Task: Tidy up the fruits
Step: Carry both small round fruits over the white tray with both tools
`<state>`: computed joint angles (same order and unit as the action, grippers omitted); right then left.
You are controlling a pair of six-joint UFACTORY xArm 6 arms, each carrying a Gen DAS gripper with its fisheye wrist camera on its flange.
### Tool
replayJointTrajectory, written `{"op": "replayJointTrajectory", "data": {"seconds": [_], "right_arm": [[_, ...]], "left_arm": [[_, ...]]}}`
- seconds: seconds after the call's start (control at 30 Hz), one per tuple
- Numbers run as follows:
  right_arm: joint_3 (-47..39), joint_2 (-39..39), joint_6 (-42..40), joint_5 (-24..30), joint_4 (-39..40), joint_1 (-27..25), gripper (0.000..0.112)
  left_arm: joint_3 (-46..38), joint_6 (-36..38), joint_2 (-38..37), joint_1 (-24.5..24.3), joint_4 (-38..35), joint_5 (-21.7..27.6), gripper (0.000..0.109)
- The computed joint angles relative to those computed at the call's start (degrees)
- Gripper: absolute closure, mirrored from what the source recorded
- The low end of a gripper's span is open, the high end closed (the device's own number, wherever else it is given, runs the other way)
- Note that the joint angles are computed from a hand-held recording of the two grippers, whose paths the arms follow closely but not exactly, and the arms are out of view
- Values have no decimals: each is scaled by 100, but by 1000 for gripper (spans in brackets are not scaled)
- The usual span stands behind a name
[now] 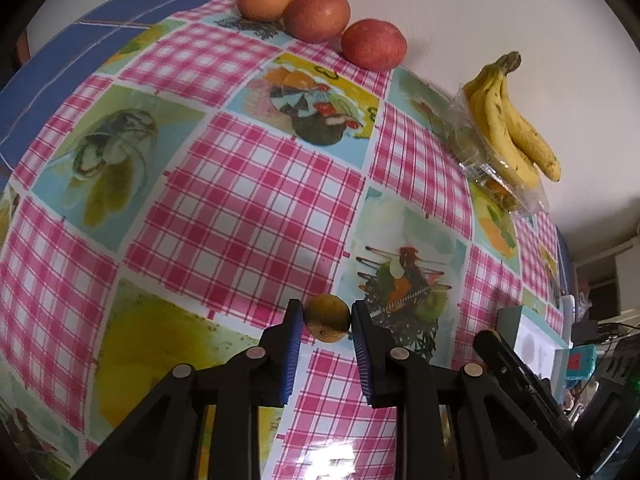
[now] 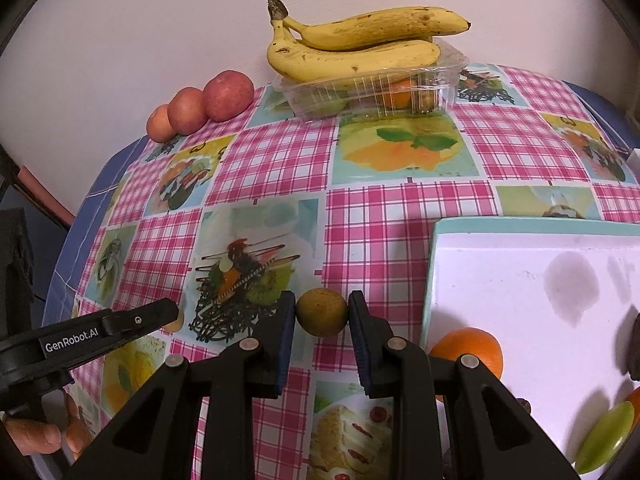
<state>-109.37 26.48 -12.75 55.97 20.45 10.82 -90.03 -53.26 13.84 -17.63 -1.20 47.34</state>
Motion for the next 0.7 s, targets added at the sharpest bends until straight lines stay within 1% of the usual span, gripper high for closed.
{"op": "replayJointTrajectory", "data": {"seconds": [0.2,0.33,0.4,0.53,0.7], "right_arm": [[56,-87,83,28,-26,-45,84],[202,-276,117,36,-55,-87,84],[306,-398,106,20,-67,-102,84],[617,-759,18,-61,-97,-169,84],[1163,-1257,-70,-137,-17,-319,84]], "left_arm": [[143,-73,-258,-40,206,30,82],[179,-166,-411,-128,450,153,82],[197,-160,-471,-145,460,183,82],[249,-231,-614,-226,664,323,82],[411,-365,-871,-350,811,347,82]]}}
